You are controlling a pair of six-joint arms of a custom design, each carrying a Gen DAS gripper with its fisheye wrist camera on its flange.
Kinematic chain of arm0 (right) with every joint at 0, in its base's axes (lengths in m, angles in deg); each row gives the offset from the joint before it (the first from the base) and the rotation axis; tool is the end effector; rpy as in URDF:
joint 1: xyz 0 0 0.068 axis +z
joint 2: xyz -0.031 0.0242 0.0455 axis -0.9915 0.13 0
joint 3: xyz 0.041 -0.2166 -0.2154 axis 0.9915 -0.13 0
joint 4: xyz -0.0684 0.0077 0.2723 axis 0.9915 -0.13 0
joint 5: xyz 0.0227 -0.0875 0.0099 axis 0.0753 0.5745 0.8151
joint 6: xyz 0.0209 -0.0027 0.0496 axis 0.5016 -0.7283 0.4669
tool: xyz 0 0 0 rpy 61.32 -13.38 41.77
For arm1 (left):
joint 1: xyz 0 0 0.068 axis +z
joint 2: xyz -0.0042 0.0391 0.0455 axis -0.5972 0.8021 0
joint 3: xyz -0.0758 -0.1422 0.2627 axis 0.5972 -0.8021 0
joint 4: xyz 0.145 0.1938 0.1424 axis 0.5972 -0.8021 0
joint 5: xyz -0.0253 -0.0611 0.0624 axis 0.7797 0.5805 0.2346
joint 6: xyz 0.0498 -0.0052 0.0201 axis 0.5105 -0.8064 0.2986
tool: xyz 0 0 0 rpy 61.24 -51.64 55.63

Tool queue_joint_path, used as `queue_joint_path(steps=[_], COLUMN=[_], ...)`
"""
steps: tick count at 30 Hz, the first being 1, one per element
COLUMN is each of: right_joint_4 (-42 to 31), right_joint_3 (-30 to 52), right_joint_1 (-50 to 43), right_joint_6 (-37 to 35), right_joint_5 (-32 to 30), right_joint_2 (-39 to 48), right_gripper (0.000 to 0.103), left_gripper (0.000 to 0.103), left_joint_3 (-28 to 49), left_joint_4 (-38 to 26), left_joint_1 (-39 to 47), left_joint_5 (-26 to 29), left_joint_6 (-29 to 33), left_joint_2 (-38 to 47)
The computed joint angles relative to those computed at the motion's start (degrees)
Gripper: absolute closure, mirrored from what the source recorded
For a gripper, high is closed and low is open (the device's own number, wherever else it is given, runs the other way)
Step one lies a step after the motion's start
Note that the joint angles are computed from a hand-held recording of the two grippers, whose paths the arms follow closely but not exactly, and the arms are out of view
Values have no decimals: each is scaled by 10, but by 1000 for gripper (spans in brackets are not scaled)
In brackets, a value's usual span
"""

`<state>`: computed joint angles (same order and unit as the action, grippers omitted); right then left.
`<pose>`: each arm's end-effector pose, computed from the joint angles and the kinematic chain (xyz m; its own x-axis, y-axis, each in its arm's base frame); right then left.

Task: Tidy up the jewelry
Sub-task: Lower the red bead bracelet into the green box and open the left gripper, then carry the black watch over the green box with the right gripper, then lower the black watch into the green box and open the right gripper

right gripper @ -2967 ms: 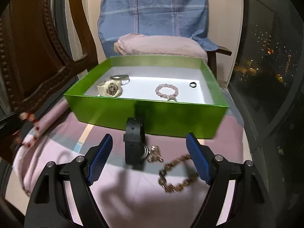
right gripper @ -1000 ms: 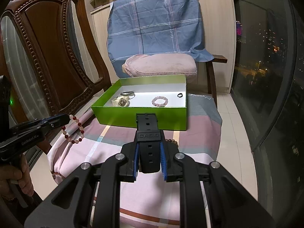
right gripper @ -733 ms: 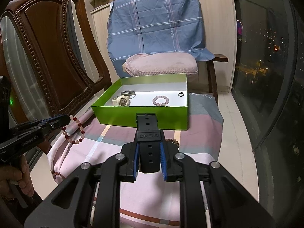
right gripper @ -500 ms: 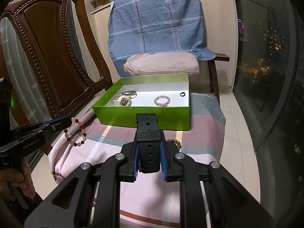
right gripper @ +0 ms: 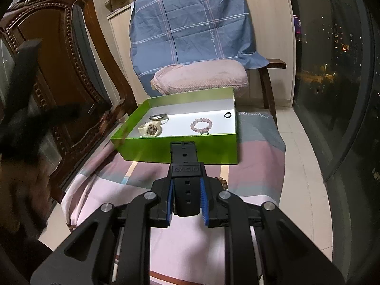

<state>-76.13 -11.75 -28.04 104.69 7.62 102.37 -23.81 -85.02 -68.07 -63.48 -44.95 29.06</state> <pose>0.1207 0.1266 0.1828 -0.4941 0.2937 -0.8183 0.1456 0.9559 0.2551 0.3079 -0.1942 0.2533 -0.5227 0.2397 -0.8181 0.5865 0.7976 -0.1411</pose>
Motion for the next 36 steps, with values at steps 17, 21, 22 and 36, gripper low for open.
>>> queue_joint_path(steps=[17,21,22,36], right_joint_4=[20,23,25,99], right_joint_3=[7,22,26,174], right_joint_1=[-19,-13,-13,-259], right_joint_6=[-9,-6,-10,-215], right_joint_5=[-13,-7,-5,-85], right_joint_2=[34,65,68,212], right_gripper=[84,84,84,59], left_gripper=[14,13,13,12], left_joint_3=[-164,-237,-244,-214], left_joint_4=[81,114,120,101], left_joint_1=[69,62,54,117], left_joint_5=[14,9,-5,44], left_joint_6=[-29,-19,-5,-3], left_joint_2=[-83,-138,-141,-128])
